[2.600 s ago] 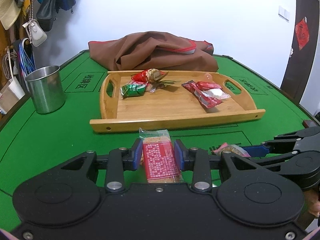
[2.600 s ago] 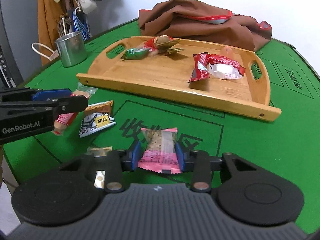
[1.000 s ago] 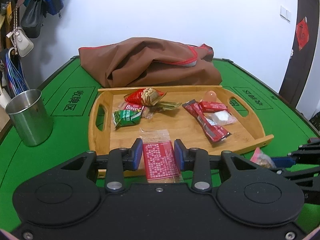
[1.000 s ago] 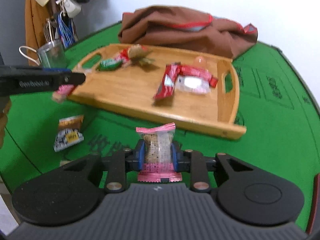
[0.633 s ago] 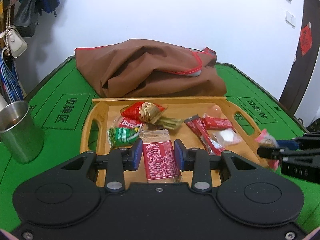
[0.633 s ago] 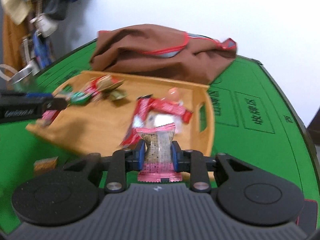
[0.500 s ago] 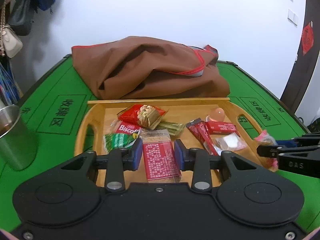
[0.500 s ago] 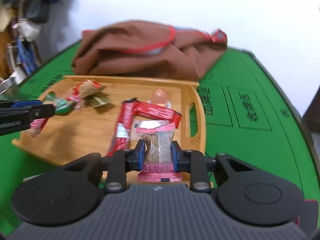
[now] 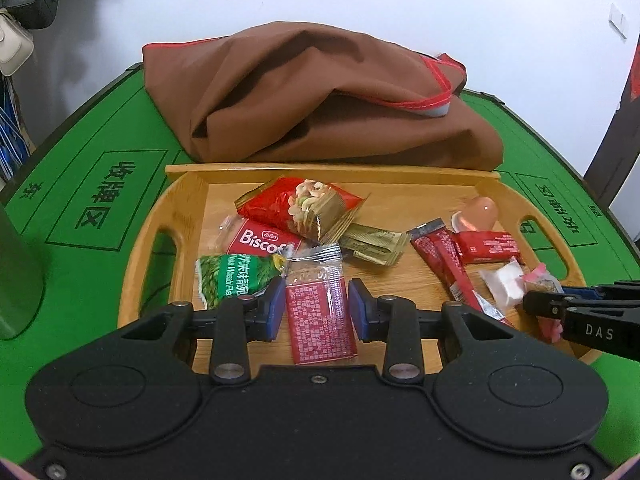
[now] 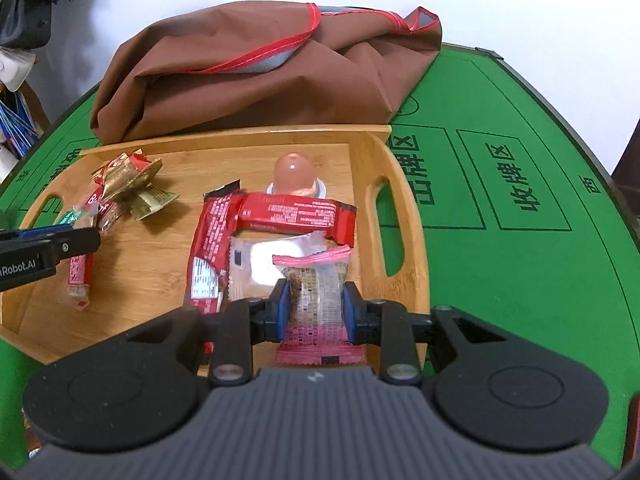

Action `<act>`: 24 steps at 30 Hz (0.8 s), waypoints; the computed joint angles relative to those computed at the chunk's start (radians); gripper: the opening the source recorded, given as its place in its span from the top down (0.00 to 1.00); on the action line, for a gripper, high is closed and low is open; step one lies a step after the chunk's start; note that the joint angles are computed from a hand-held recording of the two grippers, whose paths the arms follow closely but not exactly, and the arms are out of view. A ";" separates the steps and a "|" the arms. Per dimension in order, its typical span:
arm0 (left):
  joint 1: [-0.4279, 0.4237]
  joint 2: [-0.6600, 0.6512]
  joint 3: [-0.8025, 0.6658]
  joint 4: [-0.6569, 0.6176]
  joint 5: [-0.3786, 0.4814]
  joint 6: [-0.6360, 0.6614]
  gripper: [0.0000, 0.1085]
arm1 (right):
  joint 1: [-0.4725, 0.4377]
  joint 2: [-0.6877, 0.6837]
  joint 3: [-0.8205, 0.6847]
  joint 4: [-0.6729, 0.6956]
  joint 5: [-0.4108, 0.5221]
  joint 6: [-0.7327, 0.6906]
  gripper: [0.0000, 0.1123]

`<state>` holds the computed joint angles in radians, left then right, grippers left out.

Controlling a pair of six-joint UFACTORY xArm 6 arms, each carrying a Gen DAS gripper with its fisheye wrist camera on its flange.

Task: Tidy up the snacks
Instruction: 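Carry both packets onto the bamboo tray and open both tools to release them, then withdraw both tools from the tray toward the last loose snacks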

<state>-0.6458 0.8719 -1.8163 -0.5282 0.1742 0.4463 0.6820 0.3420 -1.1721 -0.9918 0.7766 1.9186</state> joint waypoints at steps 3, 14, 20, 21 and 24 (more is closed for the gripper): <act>0.001 0.012 -0.011 0.029 -0.002 -0.025 0.70 | -0.006 0.004 -0.002 -0.004 -0.007 0.006 0.71; -0.010 -0.013 0.060 0.115 -0.085 -0.073 0.48 | 0.025 -0.002 0.004 -0.092 0.031 0.036 0.47; -0.027 -0.072 0.144 -0.017 -0.149 0.062 0.22 | 0.064 -0.031 0.020 -0.143 0.060 0.047 0.37; -0.034 -0.086 0.159 -0.080 -0.159 0.124 0.22 | 0.069 -0.036 0.025 -0.148 0.059 0.051 0.36; -0.051 -0.128 0.200 -0.267 -0.173 0.304 0.16 | 0.085 -0.050 0.037 -0.168 0.057 0.068 0.33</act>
<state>-0.6973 0.7439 -1.6168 -0.7952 0.0008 0.7504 0.7668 0.2919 -1.1348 -1.1596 0.8332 1.9868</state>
